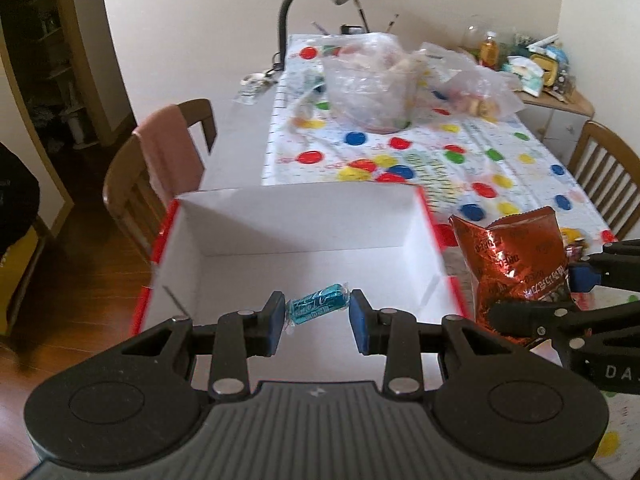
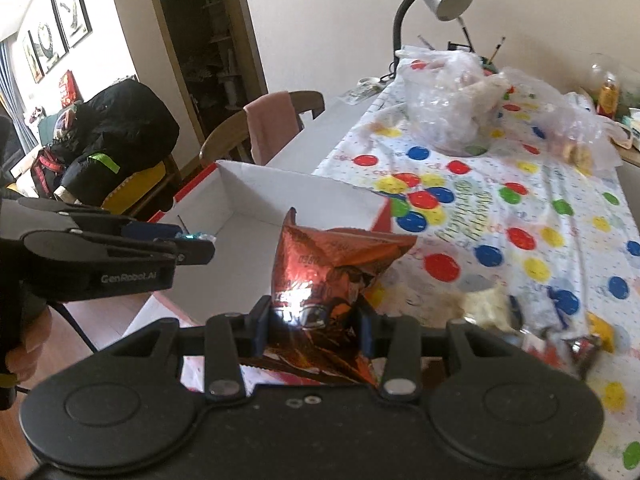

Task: Organize snacks
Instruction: 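Carry both snacks into the cardboard box and open both tools to release them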

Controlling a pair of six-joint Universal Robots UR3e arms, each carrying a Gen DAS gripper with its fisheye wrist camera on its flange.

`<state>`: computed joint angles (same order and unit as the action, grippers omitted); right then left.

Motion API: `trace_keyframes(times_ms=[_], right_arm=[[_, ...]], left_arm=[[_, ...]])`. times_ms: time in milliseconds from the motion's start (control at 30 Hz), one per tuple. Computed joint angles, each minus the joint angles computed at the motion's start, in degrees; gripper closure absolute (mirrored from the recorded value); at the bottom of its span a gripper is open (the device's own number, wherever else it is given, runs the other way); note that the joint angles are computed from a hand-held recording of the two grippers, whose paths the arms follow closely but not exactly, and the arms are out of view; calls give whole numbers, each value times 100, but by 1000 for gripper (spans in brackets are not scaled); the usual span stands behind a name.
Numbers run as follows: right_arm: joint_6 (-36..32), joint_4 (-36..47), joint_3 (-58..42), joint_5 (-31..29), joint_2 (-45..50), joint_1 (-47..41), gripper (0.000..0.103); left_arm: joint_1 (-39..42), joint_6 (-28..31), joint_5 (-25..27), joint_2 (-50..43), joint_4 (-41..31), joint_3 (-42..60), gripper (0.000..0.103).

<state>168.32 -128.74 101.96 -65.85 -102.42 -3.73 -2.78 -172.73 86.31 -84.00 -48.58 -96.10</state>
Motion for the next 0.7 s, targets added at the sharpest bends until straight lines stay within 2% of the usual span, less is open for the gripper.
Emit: trace_keyframes(times_ms=[167,333,700], right_arm=[[609,-474,-687,-616,1130,802,62],[825,-559,-1406,-1059,2042,1332,62],[972,-61,-2734,-1414,3487,1915,62]], left_arm=[[630,523,-255,-168,-32,12,70],[982,903,-351,-567,-55,197,70],[1123,1364,-169,-1399,-14,505,70]])
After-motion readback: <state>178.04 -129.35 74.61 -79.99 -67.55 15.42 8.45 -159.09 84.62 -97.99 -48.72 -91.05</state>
